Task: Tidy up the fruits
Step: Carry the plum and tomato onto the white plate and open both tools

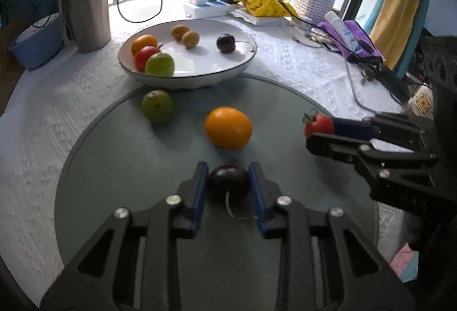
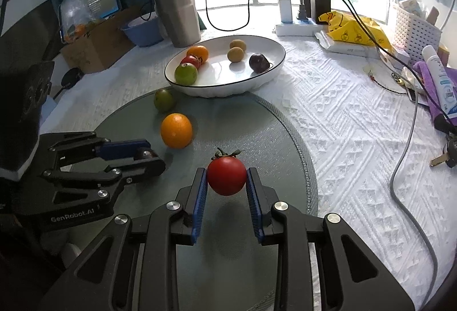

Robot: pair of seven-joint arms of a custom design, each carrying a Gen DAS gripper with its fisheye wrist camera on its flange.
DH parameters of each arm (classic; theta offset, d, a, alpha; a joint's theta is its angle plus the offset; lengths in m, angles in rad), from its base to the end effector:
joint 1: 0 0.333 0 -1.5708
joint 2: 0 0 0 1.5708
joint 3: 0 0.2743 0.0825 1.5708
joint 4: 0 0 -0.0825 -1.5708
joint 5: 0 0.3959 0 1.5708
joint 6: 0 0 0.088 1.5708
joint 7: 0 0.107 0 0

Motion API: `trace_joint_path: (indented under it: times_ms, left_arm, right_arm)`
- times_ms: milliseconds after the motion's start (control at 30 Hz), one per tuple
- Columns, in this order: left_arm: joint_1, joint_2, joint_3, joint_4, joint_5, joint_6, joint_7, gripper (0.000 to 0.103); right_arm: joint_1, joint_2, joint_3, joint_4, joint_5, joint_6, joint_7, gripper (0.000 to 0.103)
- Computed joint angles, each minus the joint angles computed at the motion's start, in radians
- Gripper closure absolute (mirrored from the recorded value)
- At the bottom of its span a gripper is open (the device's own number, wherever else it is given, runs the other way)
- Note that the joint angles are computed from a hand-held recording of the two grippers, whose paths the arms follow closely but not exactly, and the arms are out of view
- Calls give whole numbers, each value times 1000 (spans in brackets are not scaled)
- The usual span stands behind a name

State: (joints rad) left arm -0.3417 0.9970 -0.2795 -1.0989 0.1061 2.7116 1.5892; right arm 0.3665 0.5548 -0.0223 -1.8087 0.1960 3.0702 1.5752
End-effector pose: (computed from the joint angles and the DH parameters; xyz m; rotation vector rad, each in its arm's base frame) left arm 0.6888 -0.3955 0.2660 -1.4047 2.4219 -0.9077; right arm 0.6511 0.2185 0.2736 -1.8907 1.6147 -0.4477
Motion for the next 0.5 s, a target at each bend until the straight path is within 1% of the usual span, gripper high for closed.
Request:
trace_joint_path:
  times_ms: [333, 500]
  left_arm:
    - [7, -6, -9, 18, -10, 16, 7, 74]
    - [-1, 15, -3, 77, -10, 18, 6, 74]
  right_arm:
    - [0, 10, -7, 38, -7, -6, -3, 73]
    - [-7, 29, -11, 83, -13, -14, -11, 73]
